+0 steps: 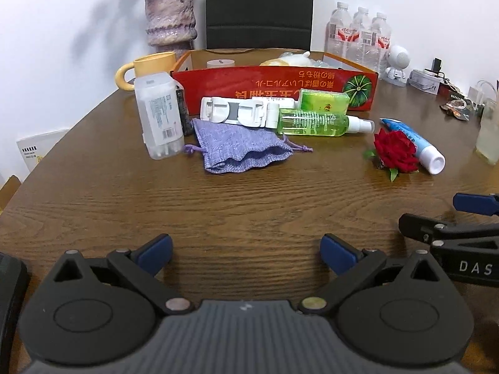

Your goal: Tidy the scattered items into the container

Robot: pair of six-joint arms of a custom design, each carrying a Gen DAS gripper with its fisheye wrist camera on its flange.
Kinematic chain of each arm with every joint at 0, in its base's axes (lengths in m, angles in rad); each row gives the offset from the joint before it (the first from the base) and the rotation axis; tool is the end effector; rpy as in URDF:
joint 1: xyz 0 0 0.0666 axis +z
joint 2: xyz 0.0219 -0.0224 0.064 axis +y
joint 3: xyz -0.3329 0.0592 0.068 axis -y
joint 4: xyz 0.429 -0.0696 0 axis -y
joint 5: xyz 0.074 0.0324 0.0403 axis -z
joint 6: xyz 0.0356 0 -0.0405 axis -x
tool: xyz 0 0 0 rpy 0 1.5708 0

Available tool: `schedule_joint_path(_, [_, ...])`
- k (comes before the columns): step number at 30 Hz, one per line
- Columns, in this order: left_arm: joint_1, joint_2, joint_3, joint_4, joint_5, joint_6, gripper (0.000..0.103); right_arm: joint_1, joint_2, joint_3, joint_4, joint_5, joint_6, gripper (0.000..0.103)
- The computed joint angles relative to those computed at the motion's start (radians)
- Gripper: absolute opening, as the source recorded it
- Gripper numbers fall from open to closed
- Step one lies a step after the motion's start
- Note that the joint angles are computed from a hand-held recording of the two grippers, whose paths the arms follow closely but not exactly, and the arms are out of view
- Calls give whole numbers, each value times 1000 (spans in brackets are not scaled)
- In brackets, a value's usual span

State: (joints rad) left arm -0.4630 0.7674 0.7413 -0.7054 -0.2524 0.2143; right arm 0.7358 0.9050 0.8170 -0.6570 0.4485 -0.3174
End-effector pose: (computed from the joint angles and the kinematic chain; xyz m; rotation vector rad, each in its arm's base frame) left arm 0.3071 -0.1438 0.3269 0.1541 2.2698 -0.0648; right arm 0.2886 0.2399 0.3246 -0.2438 2.2151 0.0510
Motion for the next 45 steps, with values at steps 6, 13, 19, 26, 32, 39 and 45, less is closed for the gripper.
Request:
schedule_joint_path(6, [5, 4, -4, 19, 5, -10, 103, -12, 9, 6, -4, -15, -24, 87])
schedule_joint_path(13, [8, 18, 3, 24, 6, -2, 103, -23, 38, 26, -18, -33, -42, 103])
schedule_joint_path(19, [8, 20, 4, 25, 7, 1, 103, -25, 47, 33, -17, -32, -41, 103])
schedule_joint_path(26, [15, 18, 2, 28, 14, -4, 103, -24, 42, 30, -17, -34, -42, 103])
schedule_joint_path(32, [14, 18, 2, 28, 13, -5, 103, -26, 42, 30, -18, -35, -39, 103])
schedule_joint_path(39, [14, 18, 2, 27, 12, -4, 103, -27, 42, 30, -18, -36, -38, 103])
schedule_joint_path(45, [12, 18, 2, 27, 10, -2, 103, -26, 43, 31, -18, -35, -40, 103])
